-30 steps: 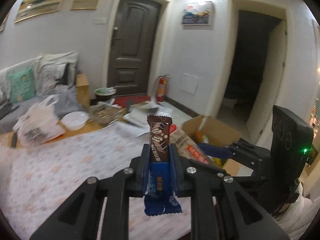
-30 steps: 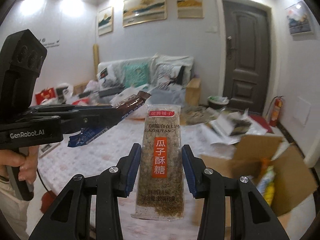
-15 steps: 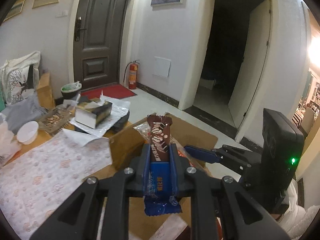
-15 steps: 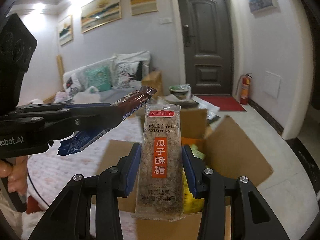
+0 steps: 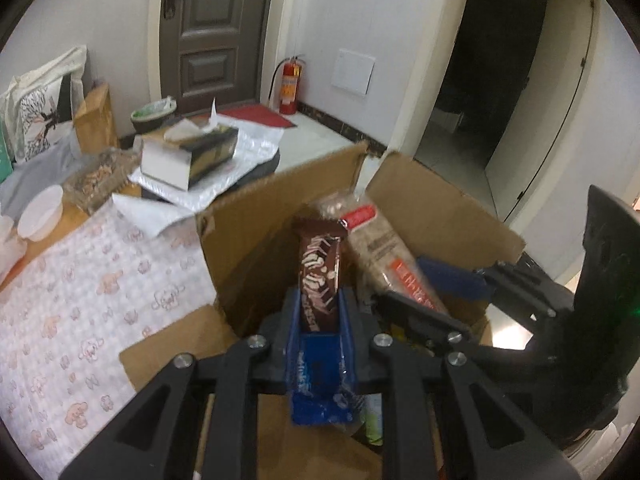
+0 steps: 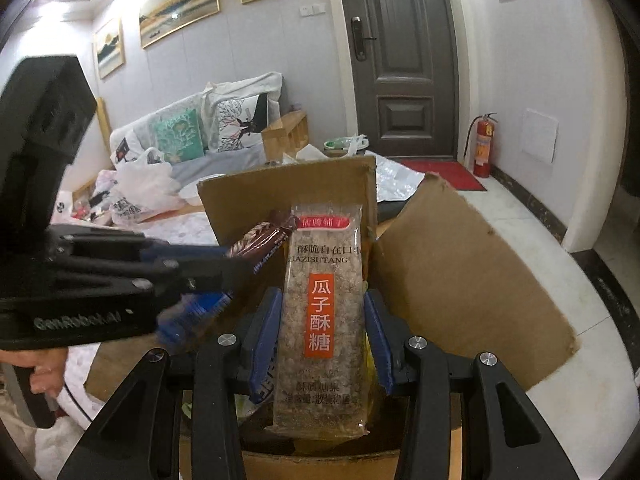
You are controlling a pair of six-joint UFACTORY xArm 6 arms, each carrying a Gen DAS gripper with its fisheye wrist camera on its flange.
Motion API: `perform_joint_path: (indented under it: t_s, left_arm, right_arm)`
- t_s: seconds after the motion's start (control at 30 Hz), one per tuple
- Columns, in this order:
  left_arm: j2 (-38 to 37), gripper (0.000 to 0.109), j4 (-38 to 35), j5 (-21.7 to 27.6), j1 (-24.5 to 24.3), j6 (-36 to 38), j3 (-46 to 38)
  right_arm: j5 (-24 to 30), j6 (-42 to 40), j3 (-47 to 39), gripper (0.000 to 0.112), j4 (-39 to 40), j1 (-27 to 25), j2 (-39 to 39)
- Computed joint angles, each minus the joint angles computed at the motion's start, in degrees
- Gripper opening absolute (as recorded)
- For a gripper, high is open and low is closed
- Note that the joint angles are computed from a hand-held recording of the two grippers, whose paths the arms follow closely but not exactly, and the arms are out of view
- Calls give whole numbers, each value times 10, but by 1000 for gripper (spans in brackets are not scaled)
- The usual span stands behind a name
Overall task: Organize snacks
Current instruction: 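Carry both packs into the box and open both grippers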
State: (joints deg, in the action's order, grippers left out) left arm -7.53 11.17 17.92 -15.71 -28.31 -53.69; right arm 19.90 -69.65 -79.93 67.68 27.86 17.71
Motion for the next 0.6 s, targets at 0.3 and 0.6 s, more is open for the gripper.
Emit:
perform_joint_path:
  t_s: [0.3,0.6]
  left_arm:
    - [14,17,-55,3,8,46,-9]
    - [30,25,-99,13,6,79,-17]
  right_arm:
    - [-14,44,1,39,-38,7,0]
    - [-30,53,22,39,-50,11,-16]
